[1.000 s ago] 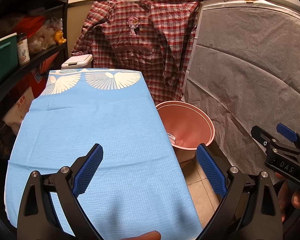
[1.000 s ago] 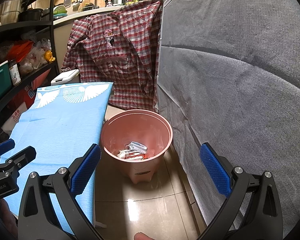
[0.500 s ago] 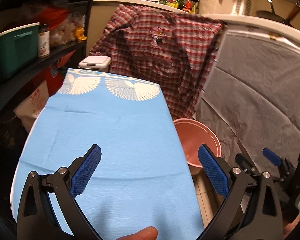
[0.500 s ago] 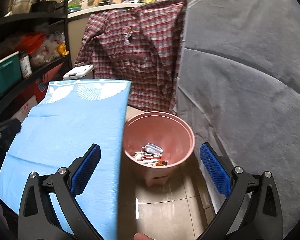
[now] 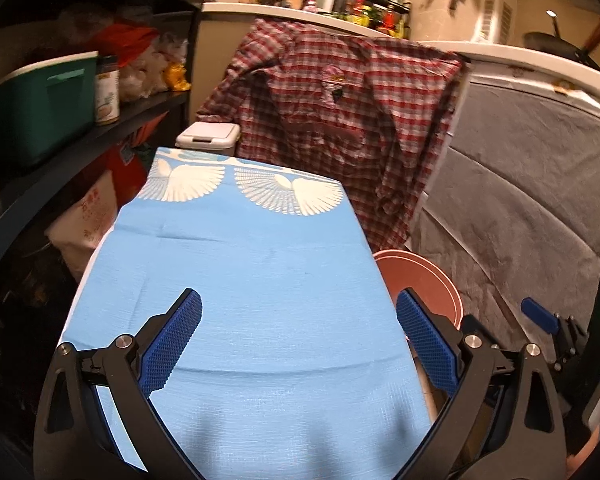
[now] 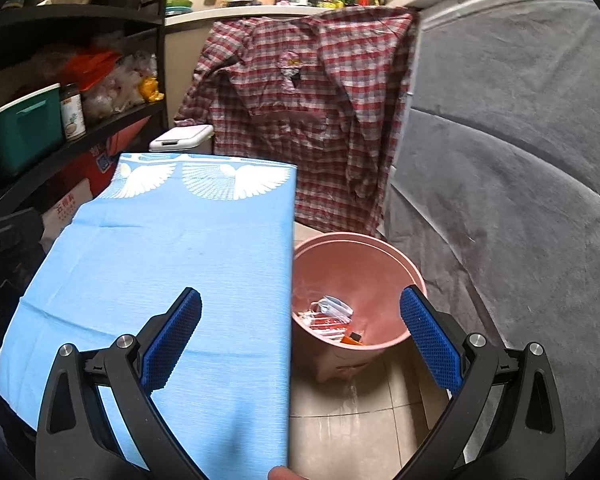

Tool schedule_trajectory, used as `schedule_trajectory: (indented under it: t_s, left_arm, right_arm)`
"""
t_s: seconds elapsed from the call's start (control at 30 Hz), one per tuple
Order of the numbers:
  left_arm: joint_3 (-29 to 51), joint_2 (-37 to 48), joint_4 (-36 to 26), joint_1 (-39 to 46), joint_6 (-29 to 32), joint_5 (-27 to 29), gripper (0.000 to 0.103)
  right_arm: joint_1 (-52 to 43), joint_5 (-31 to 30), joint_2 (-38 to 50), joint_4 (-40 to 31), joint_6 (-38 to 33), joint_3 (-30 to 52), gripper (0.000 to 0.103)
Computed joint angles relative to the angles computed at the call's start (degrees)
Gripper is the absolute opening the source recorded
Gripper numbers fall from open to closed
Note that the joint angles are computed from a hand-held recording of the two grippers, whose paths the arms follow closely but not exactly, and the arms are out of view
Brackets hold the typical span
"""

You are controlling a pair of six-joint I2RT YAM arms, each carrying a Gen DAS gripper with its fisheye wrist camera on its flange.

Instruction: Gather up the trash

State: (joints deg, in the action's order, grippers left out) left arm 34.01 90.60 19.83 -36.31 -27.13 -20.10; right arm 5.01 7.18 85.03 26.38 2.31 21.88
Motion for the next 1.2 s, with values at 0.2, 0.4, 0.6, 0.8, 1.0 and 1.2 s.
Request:
schedule_trajectory:
  t_s: [0.2, 0.4, 0.6, 0.8, 1.0, 1.2]
  left_arm:
    - [3.05, 3.22, -3.02, -2.33, 0.11, -0.24, 0.095]
    - [5.79, 7.41, -3.76, -5.64, 0.25, -1.24, 0.095]
    - [8.08, 10.72, -3.99, -8.45, 0.21, -2.64, 0.095]
    - [9.21, 12.72, -3.41, -9.93, 0.57, -4.00, 0.095]
    - [9.04, 14.00, -1.83, -9.86, 1.08, -2.82, 0.095]
    - [10.32, 14.90, -3.76, -9.71, 0.28, -2.31, 0.095]
  right_arm:
    - [-6.03, -0.09, -1.48, -0.60, -0.48, -1.90, 0.098]
    - [-11.23, -1.90, -1.76, -0.63, -0.90, -3.25, 0.098]
    - [-14.86, -4.19, -2.21, -0.02, -1.88, -4.19, 0.098]
    - [-16.30, -5.83, -2.05, -0.16, -2.18, -4.14, 0.098]
    - [-16.18, -5.75, -2.31, -0.39, -2.12, -4.25, 0.098]
    - [-16.18, -5.64, -2.30, -0.37, -1.96, -4.27, 0.098]
